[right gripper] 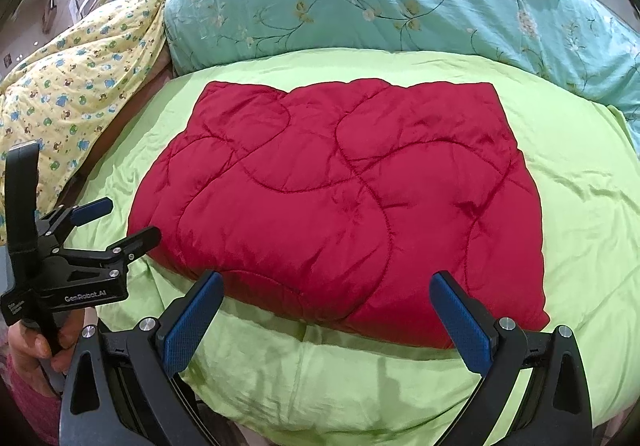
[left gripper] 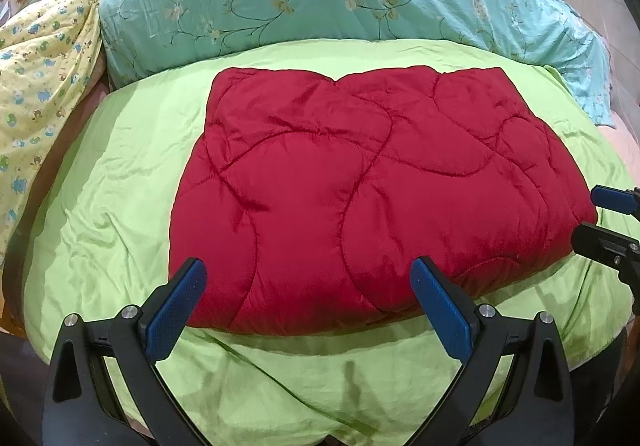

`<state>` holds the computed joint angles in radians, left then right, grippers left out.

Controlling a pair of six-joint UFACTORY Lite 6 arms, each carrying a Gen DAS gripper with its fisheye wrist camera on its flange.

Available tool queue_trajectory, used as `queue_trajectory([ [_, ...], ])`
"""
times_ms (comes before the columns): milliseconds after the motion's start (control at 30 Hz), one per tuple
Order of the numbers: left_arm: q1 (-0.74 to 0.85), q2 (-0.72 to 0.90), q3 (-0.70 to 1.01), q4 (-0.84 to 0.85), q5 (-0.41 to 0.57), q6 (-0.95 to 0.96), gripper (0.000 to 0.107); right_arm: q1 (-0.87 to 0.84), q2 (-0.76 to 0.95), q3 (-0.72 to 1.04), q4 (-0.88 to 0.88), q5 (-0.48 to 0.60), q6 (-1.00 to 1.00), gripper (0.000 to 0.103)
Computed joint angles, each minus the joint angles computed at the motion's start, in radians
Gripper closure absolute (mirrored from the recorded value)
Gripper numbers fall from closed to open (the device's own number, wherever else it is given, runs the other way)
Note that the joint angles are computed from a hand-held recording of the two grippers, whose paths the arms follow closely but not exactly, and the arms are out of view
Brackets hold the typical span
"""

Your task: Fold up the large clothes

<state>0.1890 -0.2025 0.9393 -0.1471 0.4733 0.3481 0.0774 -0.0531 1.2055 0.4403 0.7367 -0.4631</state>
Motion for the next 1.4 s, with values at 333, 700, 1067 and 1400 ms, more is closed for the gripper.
queue_trajectory([
  [333, -0.014, 0.022, 0.013, 0.023, -0.008, -0.034, 0.005, -0.004, 0.023, 0.019, 0.002, -0.005, 0.004, 0.000],
  [700, -0.011, 0.040, 0.028, 0.015, -0.005, -0.024, 0.005, -0.006, 0.043, 0.032, 0.005, -0.001, 0.000, 0.000],
  [1067, -0.009, 0.056, 0.040, 0.011, -0.009, -0.022, 0.005, -0.001, 0.049, 0.037, 0.000, -0.002, 0.009, 0.000],
  [1400, -0.009, 0.083, 0.058, 0.013, -0.014, -0.027, 0.005, -0.003, 0.064, 0.046, 0.004, -0.002, 0.006, 0.000],
])
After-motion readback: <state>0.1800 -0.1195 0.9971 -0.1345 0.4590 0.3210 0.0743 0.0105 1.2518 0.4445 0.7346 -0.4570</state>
